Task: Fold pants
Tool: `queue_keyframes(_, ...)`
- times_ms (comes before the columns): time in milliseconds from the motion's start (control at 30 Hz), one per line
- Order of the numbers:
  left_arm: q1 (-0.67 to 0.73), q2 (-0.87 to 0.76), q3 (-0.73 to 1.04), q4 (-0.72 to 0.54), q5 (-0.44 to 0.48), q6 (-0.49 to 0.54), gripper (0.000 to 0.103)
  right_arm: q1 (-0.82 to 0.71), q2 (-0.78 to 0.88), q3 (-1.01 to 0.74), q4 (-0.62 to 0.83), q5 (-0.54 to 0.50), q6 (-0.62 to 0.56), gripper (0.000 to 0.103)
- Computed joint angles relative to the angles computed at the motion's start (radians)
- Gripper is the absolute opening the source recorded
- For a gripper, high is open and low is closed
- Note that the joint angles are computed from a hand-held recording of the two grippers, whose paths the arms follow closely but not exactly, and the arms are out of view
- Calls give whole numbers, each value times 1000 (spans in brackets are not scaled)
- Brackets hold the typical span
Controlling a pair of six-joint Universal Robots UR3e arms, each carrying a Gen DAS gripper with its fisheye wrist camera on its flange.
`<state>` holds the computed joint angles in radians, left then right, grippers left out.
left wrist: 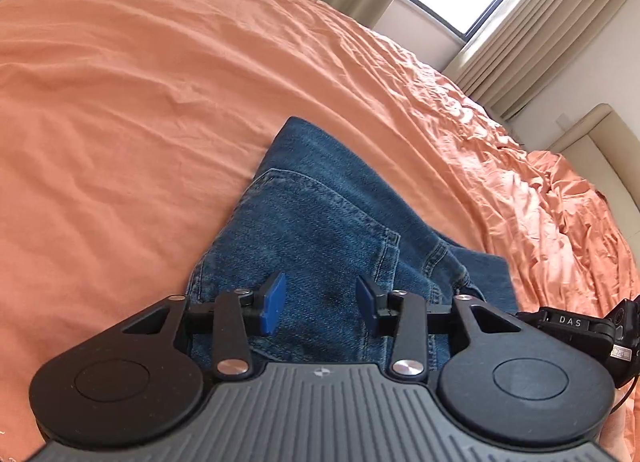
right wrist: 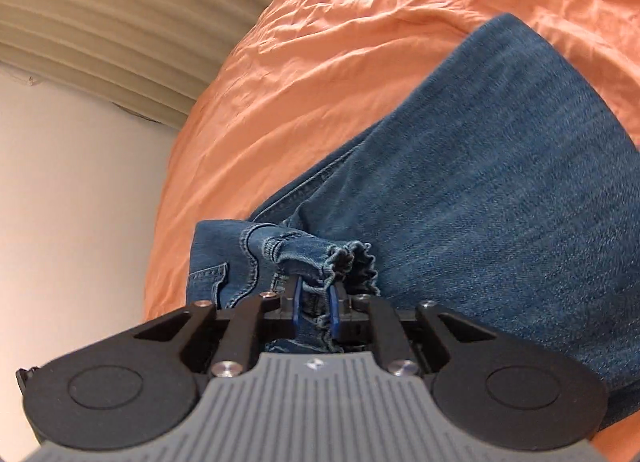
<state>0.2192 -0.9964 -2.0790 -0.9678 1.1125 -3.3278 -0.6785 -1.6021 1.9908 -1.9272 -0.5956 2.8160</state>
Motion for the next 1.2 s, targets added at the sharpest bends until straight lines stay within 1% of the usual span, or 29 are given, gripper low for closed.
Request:
queue_keyframes(33,7,7,-5,-4,-5,-1,44,3,3,1,-9,-5,6,29)
queue_keyframes(67,16,13,-8,-12,-11,0,44,7,12,-1,-14,-7,7,34)
queue_keyframes(100,25,19,-11,-20,-18,0,44,9,34,-9,-13,3,8,36)
queue_keyframes(167,33,19,-12,-22,-27,-8,44,0,70,-17,20,35,10,36)
queue_keyframes(200,33,16,-13,-18,-25,-15,44,-1,95,-23,38,58,9,36)
queue_keyframes(267,22,2,-9,-5,-18,-34,44,9,147,-48,74,94,7,31)
queue_keyframes(333,20,-3,-9,-2,-21,-49,44,23,156,-35,21,102,52,18)
queue_keyframes(400,28,-2,0,-18,-33,-50,44,33,122,-42,4,90,45,15)
queue_keyframes(467,49,19,6,-40,-60,-37,44,51,78,-97,35,76,3,14)
queue_keyframes(533,67,46,8,-43,-81,-32,44,70,52,-197,122,74,-41,13)
queue_keyframes(567,73,56,13,-37,-87,-38,44,84,50,-276,186,73,-68,13)
queue_keyframes(667,97,92,26,-20,-117,-64,44,114,63,-493,310,73,-103,13)
queue_keyframes(767,134,134,41,-27,-172,-69,44,85,79,-691,456,83,-170,13)
queue_keyframes(867,124,135,57,-27,-182,-63,44,23,99,-794,500,52,-180,13)
queue_keyframes(900,111,128,58,-22,-177,-57,44,-6,101,-799,509,34,-183,13)
queue_keyframes(967,67,101,60,-5,-148,-50,44,-64,107,-777,507,-27,-186,13)
queue_keyframes(1067,-17,54,58,26,-88,-47,44,-100,117,-636,370,-179,-124,13)
queue_keyframes(1100,-41,40,59,33,-70,-44,44,-102,122,-553,275,-221,-91,13)
queue_keyframes(1167,-71,34,55,21,-48,-12,44,-138,121,-402,129,-225,-73,11)
queue_keyframes(1200,-80,35,56,8,-39,7,44,-143,122,-356,65,-233,-60,11)
